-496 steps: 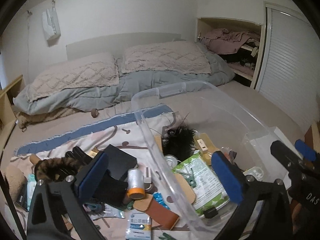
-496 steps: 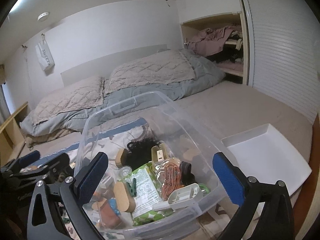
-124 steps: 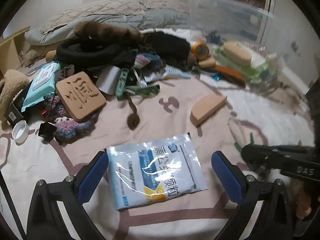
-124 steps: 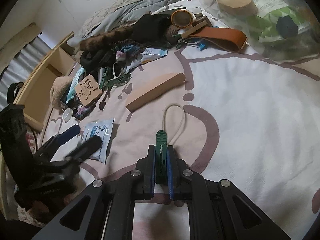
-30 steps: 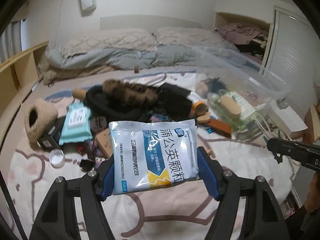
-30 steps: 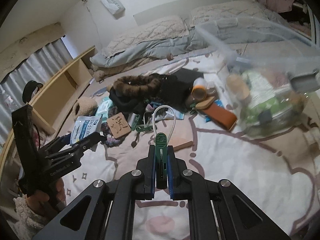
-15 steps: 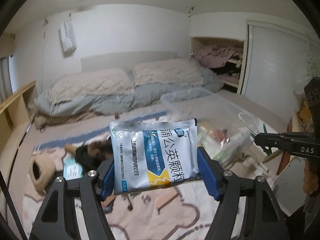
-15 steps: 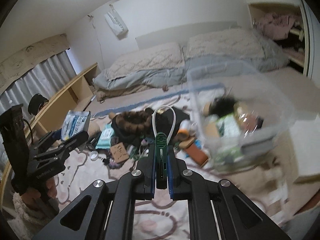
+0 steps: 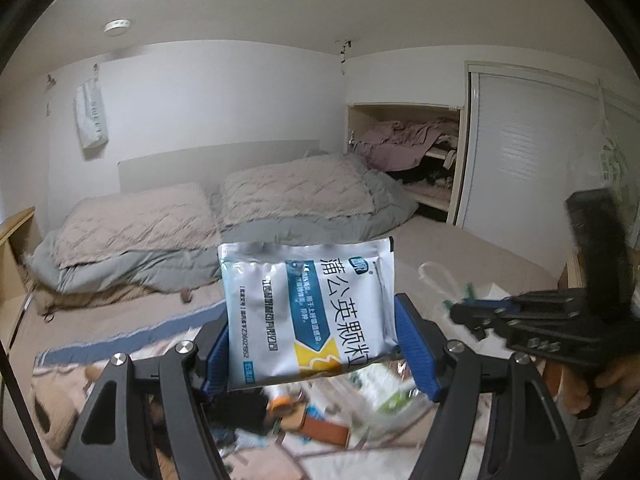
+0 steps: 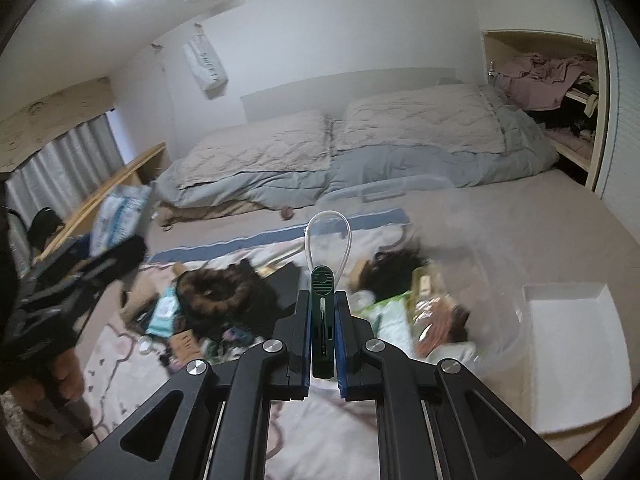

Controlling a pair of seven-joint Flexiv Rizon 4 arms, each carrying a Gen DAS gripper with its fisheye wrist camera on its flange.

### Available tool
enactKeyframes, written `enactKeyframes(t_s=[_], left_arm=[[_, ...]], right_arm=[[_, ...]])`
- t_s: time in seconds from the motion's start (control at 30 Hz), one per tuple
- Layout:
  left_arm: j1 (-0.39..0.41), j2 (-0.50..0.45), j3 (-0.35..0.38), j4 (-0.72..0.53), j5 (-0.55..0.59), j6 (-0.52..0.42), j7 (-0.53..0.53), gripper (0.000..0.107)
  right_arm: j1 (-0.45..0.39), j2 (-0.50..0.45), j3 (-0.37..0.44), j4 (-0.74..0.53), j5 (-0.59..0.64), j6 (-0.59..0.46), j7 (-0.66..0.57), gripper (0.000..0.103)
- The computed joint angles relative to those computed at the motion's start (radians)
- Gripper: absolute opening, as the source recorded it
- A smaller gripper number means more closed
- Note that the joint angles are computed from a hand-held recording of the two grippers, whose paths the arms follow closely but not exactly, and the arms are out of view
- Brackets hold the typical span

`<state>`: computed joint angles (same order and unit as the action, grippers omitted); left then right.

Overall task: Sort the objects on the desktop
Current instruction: 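Carry the sachet and clothespin over the clear bin with both grippers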

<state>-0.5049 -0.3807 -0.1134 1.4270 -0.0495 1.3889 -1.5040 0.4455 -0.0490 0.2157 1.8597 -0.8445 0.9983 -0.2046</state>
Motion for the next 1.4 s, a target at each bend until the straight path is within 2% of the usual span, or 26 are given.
enactKeyframes(t_s=[0.17, 0.33, 0.43, 0.6, 0.77, 0.9, 1.13, 1.4], left_arm=[[-0.025, -0.139, 0.001, -0.207, 0.005, -0.067, 0.012, 0.072], [-0.039, -0.239, 0.009, -0.330, -0.009, -0.102, 0.024, 0.072], [-0.041, -0.288, 0.010, -0.383, -0.023, -0.130, 0.029, 0.072], [-0.050, -0.328, 0.050, -0.405, -0.003, -0.146, 0.012, 0.072], [-0.039, -0.367, 0.049, -0.429, -0.013, -0.174, -0.007, 0.072], [-0.035, -0.388, 0.053, -0.445, -0.014, -0.191, -0.021, 0.072], [-0.030, -0.394, 0.064, -0.451, -0.007, -0.198, -0.049, 0.072], [-0.024, -0.399, 0.062, -0.464, 0.002, -0.221, -0.054, 0.072]], right_arm=[[-0.043, -0.059, -0.039, -0.059, 0.135, 0.008, -0.134, 0.010], [-0.060, -0.138, -0.072, -0.159, 0.238, -0.065, -0.299, 0.010], [-0.067, -0.217, -0.095, -0.252, 0.295, -0.129, -0.404, 0.010], [-0.065, -0.327, -0.129, -0.371, 0.342, -0.206, -0.504, 0.010], [-0.058, -0.449, -0.153, -0.518, 0.394, -0.311, -0.599, 0.010], [-0.060, -0.523, -0.172, -0.614, 0.426, -0.347, -0.638, 0.010], [-0.053, -0.559, -0.207, -0.649, 0.416, -0.328, -0.647, 0.010], [-0.058, -0.473, -0.193, -0.531, 0.416, -0.152, -0.596, 0.010]])
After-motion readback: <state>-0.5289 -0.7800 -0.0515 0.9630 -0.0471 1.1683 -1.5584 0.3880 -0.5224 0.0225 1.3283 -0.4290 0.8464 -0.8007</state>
